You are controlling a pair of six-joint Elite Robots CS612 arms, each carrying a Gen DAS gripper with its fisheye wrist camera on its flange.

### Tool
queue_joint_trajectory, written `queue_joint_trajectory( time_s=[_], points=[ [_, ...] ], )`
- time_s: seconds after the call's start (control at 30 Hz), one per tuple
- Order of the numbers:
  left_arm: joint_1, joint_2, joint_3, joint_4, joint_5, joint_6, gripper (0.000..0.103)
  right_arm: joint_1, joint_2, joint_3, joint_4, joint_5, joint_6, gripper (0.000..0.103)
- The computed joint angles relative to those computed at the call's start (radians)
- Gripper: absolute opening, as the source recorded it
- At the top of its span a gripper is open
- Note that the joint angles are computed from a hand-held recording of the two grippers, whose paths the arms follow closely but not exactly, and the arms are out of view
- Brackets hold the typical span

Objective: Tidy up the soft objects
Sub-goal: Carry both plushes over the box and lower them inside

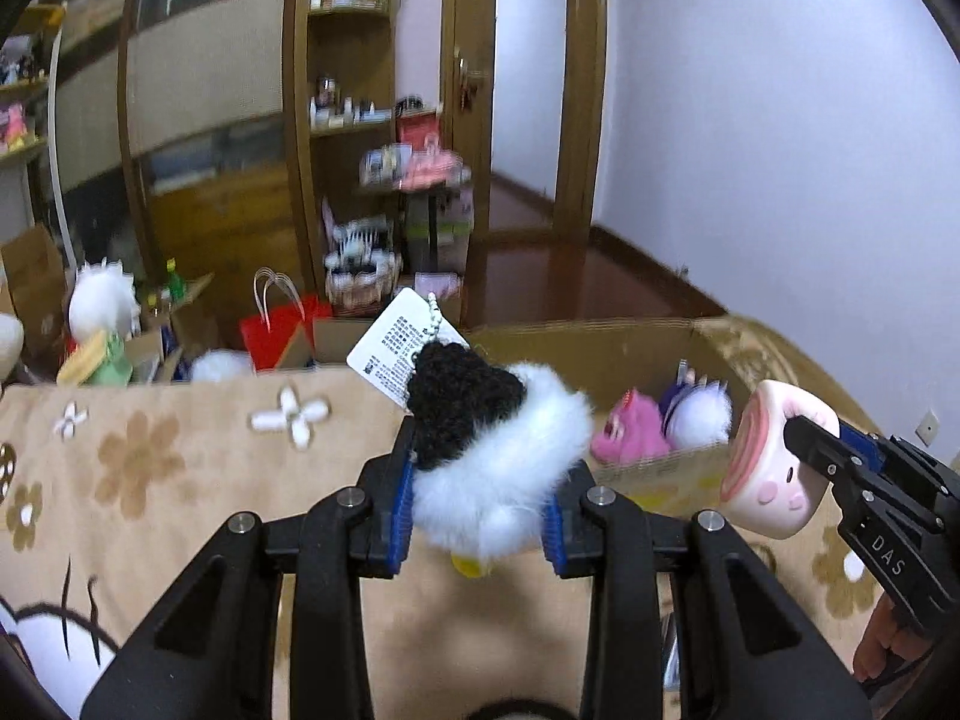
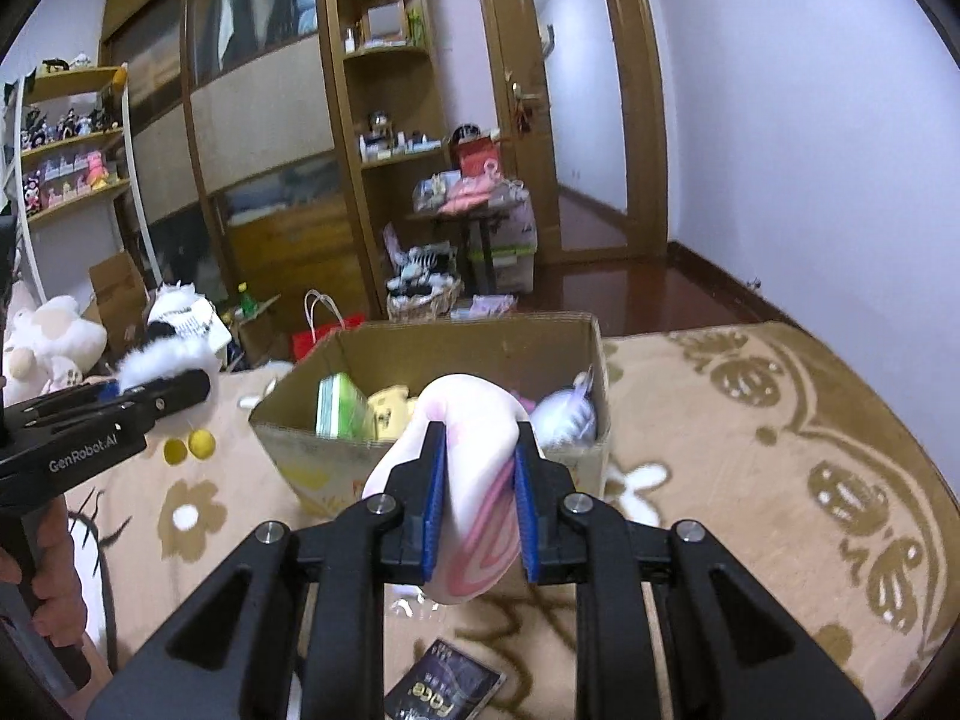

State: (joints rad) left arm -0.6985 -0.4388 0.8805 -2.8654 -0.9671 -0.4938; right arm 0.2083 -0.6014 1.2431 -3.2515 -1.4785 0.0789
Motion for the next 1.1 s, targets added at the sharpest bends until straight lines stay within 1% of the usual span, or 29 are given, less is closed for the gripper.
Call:
queue_joint_trajectory(
  time_s=[0.13,0.33,0.43,0.57,0.7,0.77,0.87,1.1],
  points=[
    [-0.001,0.029,-0.055,-0.019,0.026,0.046,0.032,0.007,0.014,-0.03,-0.023,-0.042,-0.027,0.022],
    [-0.002,0.076,-0.148,-0.011,0.032,0.116,0.032,0.009,0.035,-0.081,-0.032,-0.059,-0.023,0.022],
    [-0.002,0.097,-0.185,-0.006,0.028,0.128,0.032,0.017,0.048,-0.109,-0.035,-0.103,-0.054,0.022],
    [-0.002,0.127,-0.234,-0.005,0.035,0.158,0.032,0.021,0.061,-0.134,-0.035,-0.135,-0.08,0.022],
    [0.001,0.16,-0.293,0.014,0.024,0.187,0.032,0.018,0.074,-0.163,-0.008,-0.141,-0.074,0.022],
    [0.005,0.171,-0.313,0.023,0.016,0.189,0.032,0.018,0.083,-0.181,-0.002,-0.15,-0.077,0.023],
    [0.009,0.192,-0.352,0.046,0.008,0.191,0.032,0.015,0.092,-0.195,0.01,-0.139,-0.063,0.024],
    [0.012,0.213,-0.392,0.063,-0.019,0.205,0.032,0.013,0.114,-0.226,0.048,-0.128,-0.054,0.025]
  ],
)
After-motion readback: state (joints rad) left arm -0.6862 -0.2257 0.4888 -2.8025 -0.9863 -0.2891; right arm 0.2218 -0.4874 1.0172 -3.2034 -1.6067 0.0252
